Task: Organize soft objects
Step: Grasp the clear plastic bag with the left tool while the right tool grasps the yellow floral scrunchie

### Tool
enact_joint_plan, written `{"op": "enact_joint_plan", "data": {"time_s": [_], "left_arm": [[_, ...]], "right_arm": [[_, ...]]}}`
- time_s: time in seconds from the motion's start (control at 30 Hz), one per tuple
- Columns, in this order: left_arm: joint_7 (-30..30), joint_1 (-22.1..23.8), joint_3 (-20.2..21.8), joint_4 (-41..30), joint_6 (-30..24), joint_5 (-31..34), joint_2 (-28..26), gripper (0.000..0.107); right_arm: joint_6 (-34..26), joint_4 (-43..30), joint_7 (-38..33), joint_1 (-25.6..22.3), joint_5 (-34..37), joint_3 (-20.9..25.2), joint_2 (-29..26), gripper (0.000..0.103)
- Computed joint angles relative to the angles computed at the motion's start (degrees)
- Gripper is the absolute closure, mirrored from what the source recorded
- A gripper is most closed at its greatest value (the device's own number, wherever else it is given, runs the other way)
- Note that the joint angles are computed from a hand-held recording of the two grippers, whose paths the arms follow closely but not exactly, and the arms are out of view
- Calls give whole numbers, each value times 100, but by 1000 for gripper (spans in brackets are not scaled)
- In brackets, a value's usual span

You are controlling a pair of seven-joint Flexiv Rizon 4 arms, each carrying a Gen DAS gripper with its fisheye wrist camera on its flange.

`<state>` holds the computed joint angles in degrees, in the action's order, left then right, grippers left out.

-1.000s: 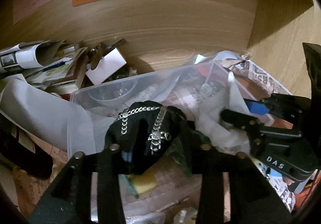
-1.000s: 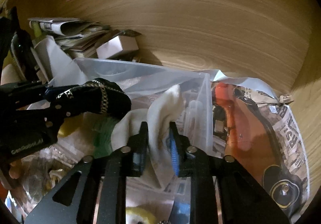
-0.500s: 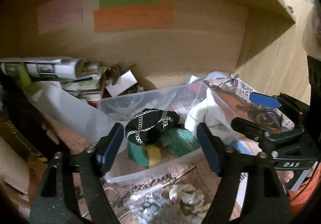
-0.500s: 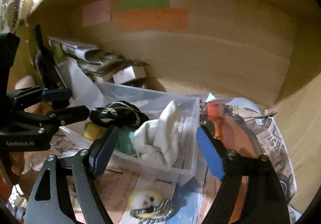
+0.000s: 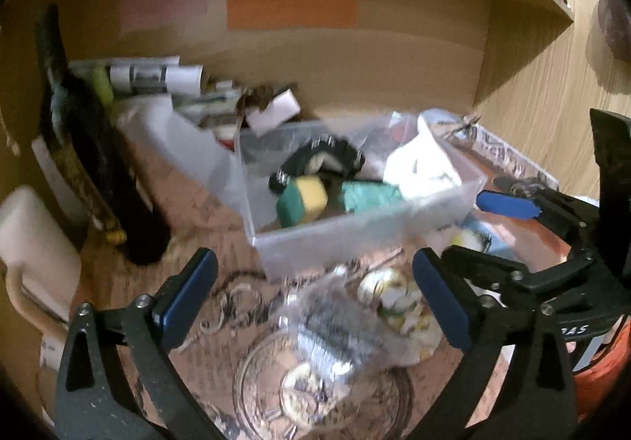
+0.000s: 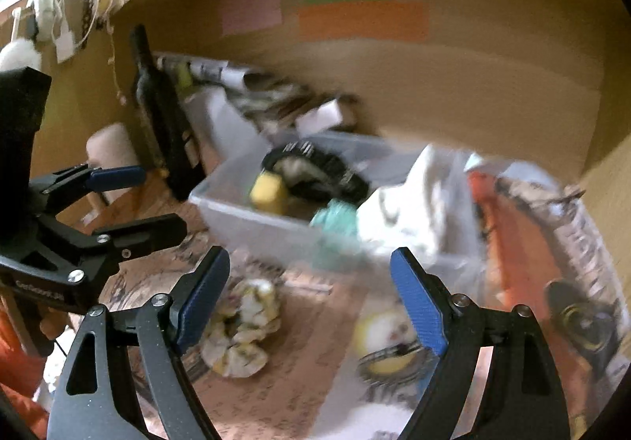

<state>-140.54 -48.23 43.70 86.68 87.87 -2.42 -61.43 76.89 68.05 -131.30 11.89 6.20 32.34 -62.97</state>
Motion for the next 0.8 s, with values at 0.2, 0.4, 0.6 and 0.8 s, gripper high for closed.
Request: {"op": "enact_joint_plan", "data": {"time_s": [0.2,0.4,0.6,0.8], "left_arm": [[121,404,-629,5,-68,-11,11,6],[95,567,-881,-50,-282,-24,-121,6],[-131,697,-1047,108,149,-76,-170,7],[456,1125,-1724,213,699,-248,-89,37]], "right_arm": [[-312,7,258,193,-33,-296,-53,24],[-598,-42,407,407,-182,-618,-110,38],[-950,-147,358,515,-248,-726,-180,64],[-862,-55,138,514,-209,-705,-146,89]]}}
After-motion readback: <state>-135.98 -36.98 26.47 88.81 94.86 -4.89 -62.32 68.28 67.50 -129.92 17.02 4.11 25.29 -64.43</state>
